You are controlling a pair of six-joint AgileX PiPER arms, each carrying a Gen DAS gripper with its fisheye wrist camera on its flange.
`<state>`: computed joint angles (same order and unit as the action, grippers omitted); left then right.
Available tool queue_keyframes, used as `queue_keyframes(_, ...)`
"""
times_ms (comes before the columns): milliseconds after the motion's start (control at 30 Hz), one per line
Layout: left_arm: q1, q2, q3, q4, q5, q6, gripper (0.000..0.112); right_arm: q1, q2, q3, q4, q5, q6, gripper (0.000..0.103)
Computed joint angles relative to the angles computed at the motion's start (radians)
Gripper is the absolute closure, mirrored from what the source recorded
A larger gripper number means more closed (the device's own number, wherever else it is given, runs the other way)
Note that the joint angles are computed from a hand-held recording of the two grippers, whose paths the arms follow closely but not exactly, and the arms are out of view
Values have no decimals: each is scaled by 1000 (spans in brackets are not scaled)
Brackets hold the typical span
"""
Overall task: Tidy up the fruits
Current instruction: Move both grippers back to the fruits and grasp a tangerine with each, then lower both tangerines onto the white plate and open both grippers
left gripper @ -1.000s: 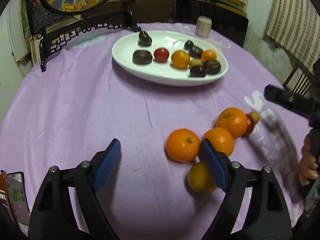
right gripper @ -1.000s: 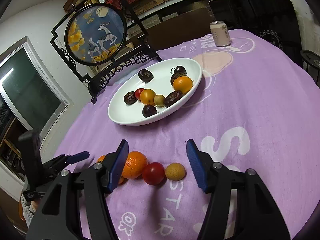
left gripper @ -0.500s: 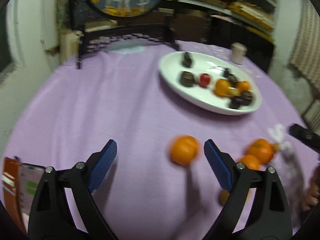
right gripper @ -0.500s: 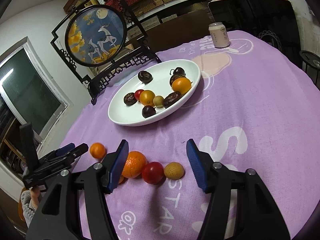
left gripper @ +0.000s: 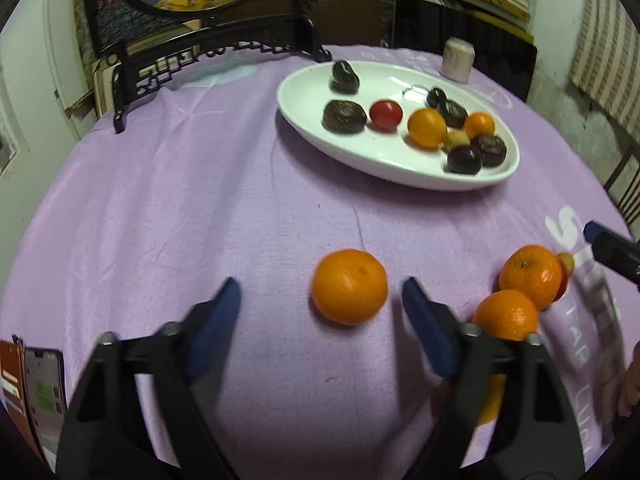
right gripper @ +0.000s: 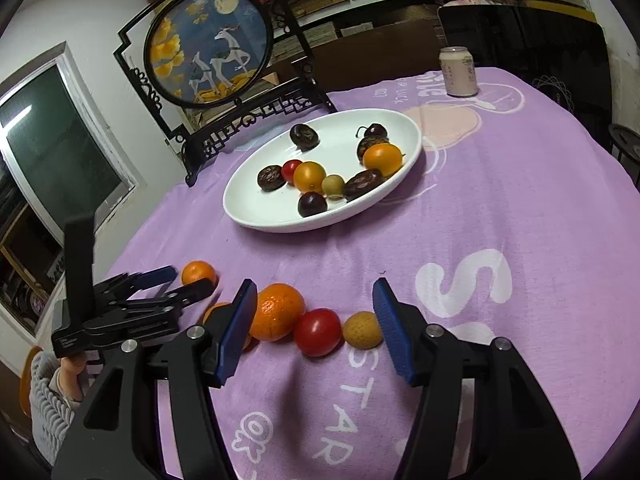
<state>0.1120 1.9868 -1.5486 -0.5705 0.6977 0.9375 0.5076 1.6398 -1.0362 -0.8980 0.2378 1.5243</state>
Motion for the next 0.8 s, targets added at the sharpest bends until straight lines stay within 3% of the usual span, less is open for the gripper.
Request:
queue_keyframes(33,-2,4,-4,8,2,-2,57,5,3,-5,-4,6,-1,43)
queue_keyframes(67,2,7,-9,-2,16,8,61,10,6,-8,-4,10,-6,43)
queue_keyframes(100,11,10,-17,-36,42,36,75,15,10,-13,4,13,-22,43)
queue_keyframes(233,15,2,-9,-56,47,56,74,49,30,-40,4,49,-61,43)
queue_keyframes(433,17,7,-18,-48,58,38,74,130,87,-116,-40,167,-143,48)
queue_keyframes(633,16,9,-19,-43,58,38,74,148,173,-228,96,263,-441,50)
queue_keyframes(800,13,9,-20,-36,54,37,74,69,207,-284,325,223,-780,51)
